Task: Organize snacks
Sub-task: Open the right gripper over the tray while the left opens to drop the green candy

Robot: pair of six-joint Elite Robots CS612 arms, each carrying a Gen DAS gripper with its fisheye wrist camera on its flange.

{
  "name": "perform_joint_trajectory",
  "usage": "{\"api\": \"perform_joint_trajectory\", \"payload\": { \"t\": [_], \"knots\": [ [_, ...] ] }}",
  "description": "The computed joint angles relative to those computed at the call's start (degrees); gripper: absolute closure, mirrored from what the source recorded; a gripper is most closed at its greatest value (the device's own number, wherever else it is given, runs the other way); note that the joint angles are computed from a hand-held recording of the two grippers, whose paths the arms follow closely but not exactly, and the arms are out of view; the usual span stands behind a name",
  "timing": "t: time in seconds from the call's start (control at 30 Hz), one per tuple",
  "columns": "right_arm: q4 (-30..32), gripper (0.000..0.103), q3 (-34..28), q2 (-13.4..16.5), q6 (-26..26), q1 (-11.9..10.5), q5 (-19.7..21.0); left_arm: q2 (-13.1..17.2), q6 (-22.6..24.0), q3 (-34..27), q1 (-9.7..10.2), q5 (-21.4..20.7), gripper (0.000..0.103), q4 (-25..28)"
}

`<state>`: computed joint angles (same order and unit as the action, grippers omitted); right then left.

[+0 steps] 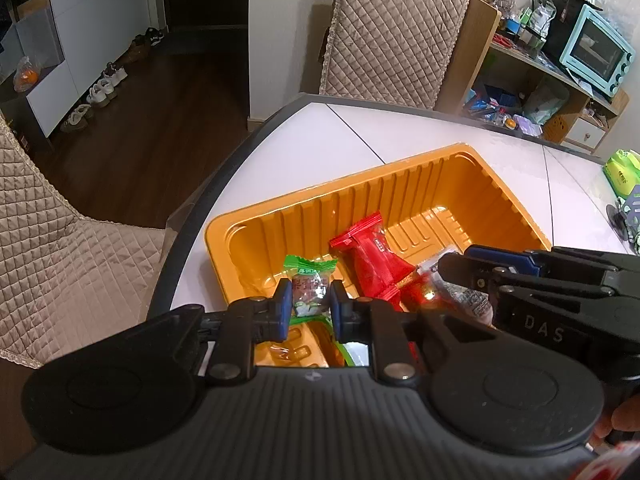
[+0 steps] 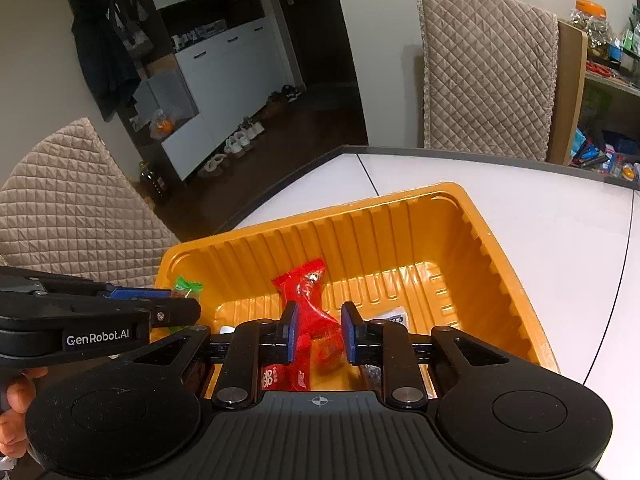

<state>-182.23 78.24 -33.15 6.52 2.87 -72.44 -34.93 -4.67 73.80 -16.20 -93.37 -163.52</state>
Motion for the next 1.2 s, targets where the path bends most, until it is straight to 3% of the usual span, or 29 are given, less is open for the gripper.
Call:
{"api": "perform_joint_trajectory", "payload": {
  "t": [0.03,0.1,0.2,0.77,0.87,1.2],
  "knots": [
    [-0.07,0.075,0.07,-0.05,0.03,0.00,-0.04,0.00,0.00,0.00,0.00,0.00,0.085,0.00],
    [-0.94,0.058,0.38,-0.13,0.18,-0.01,-0.62,-0.06,-0.03,0.05,0.02,0.02,0.085,-0.10],
    [-2.54,0.049,0.90,-0.24,1.26,-0.07,-1.37,-0.12,0.13,0.14,0.04,-0.01,0.085,-0.36],
    [-2.20,0.047,1.88,-0.98,2.62,-0.26,-2.46,0.77,1.10,-0.50,0.04,-0.03,0.085,-2.84],
    [-2.26,0.047,2.35,-1.23,2.74,-0.27,-2.45,0.83,1.48,-0.54,-0.06,1.00,0.078,-3.18],
    [-3.90,0.044,5.49,-2.98,4.48,-0.21,-2.35,-0.70,0.36,1.29,0.65,-2.43,0.064,-3.19]
  ]
}}
